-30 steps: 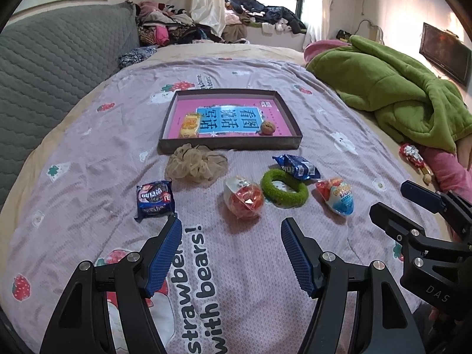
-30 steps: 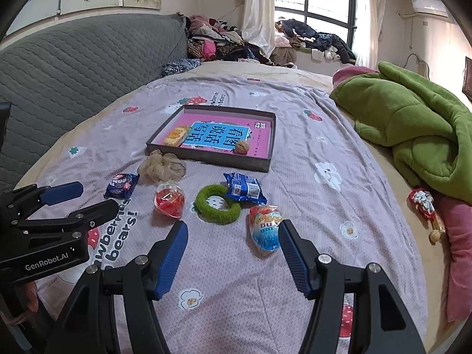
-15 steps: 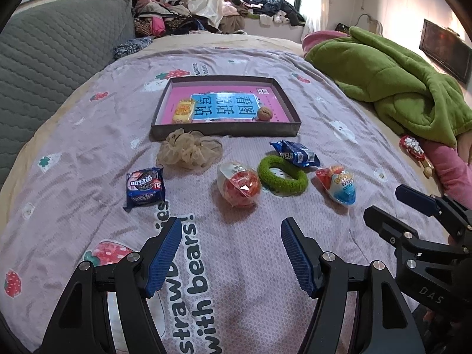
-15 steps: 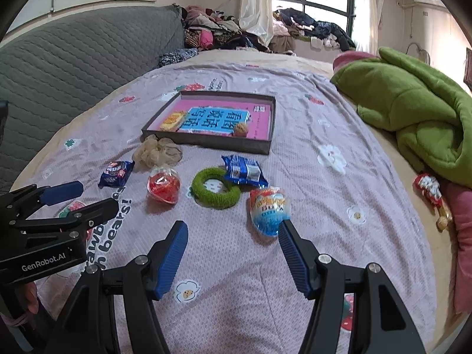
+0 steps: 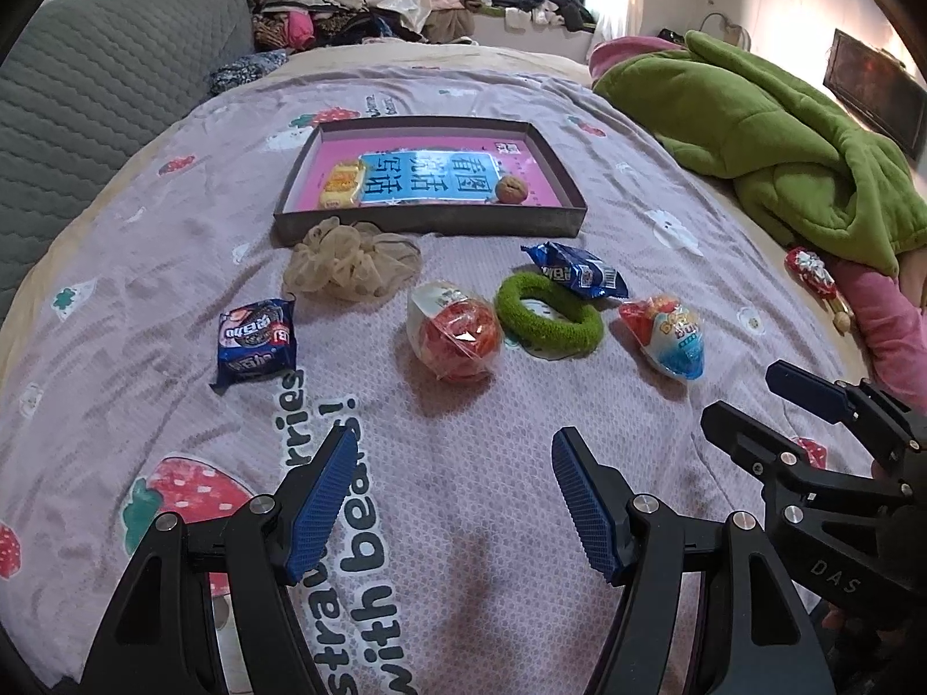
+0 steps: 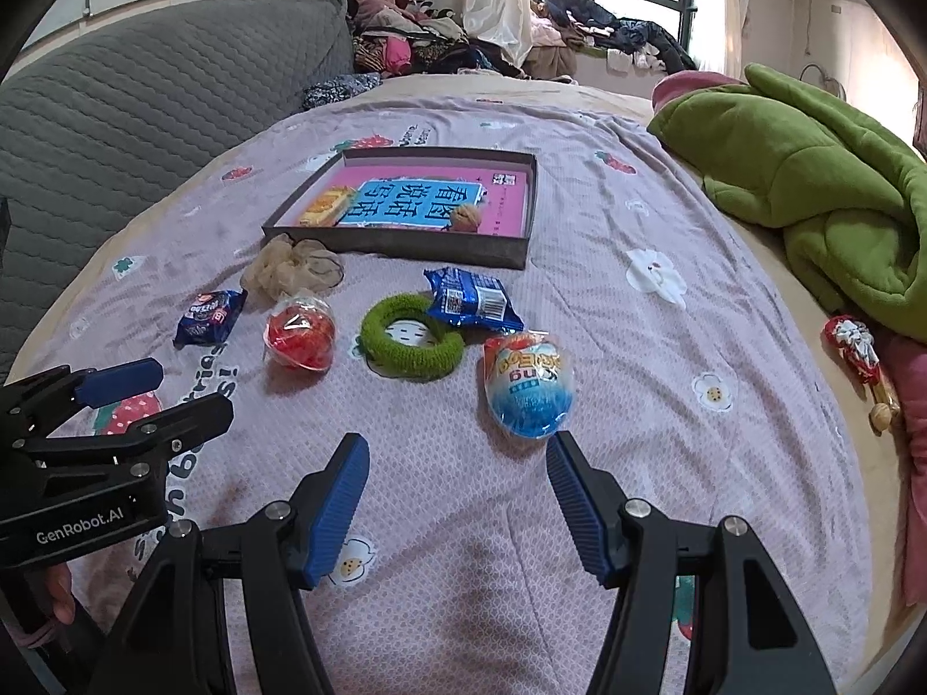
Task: Organize objects
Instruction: 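Move left gripper to the clear red candy egg while right gripper approaches the blue egg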
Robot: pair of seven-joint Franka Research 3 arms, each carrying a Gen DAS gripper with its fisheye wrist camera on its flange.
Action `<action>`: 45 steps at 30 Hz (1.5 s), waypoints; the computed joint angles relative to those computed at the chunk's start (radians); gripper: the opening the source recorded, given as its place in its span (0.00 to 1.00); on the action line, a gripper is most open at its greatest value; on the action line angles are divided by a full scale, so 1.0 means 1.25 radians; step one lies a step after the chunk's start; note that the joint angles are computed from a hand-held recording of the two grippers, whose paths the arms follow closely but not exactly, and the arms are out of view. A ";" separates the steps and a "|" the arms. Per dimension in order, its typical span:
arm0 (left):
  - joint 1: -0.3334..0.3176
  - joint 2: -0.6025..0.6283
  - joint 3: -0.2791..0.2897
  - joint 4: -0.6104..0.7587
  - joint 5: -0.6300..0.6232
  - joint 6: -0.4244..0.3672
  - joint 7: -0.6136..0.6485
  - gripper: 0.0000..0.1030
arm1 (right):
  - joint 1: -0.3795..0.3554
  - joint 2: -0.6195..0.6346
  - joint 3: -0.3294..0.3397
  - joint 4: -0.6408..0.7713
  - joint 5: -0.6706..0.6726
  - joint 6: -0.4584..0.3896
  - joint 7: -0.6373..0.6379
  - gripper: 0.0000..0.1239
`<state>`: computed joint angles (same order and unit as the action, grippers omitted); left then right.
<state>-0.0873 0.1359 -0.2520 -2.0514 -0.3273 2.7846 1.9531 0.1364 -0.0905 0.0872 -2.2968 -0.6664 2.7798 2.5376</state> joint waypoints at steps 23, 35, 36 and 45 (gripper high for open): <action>0.009 0.094 -0.017 0.098 0.067 -0.051 -0.062 0.69 | 0.010 0.063 -0.042 0.039 0.046 -0.004 -0.047 0.51; 0.011 0.166 -0.024 0.185 0.121 -0.081 -0.115 0.69 | 0.034 0.122 -0.078 0.092 0.097 -0.019 -0.113 0.51; 0.011 0.171 -0.024 0.193 0.125 -0.085 -0.119 0.69 | 0.037 0.126 -0.081 0.096 0.098 -0.022 -0.115 0.51; 0.015 0.211 -0.030 0.238 0.150 -0.104 -0.140 0.69 | 0.049 0.167 -0.107 0.134 0.127 -0.031 -0.146 0.51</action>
<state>-0.0686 0.3999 -0.2897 -1.7535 -0.1393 2.6550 1.7784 0.1971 0.1185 -0.0469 -2.1299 -0.5081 2.7406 2.3549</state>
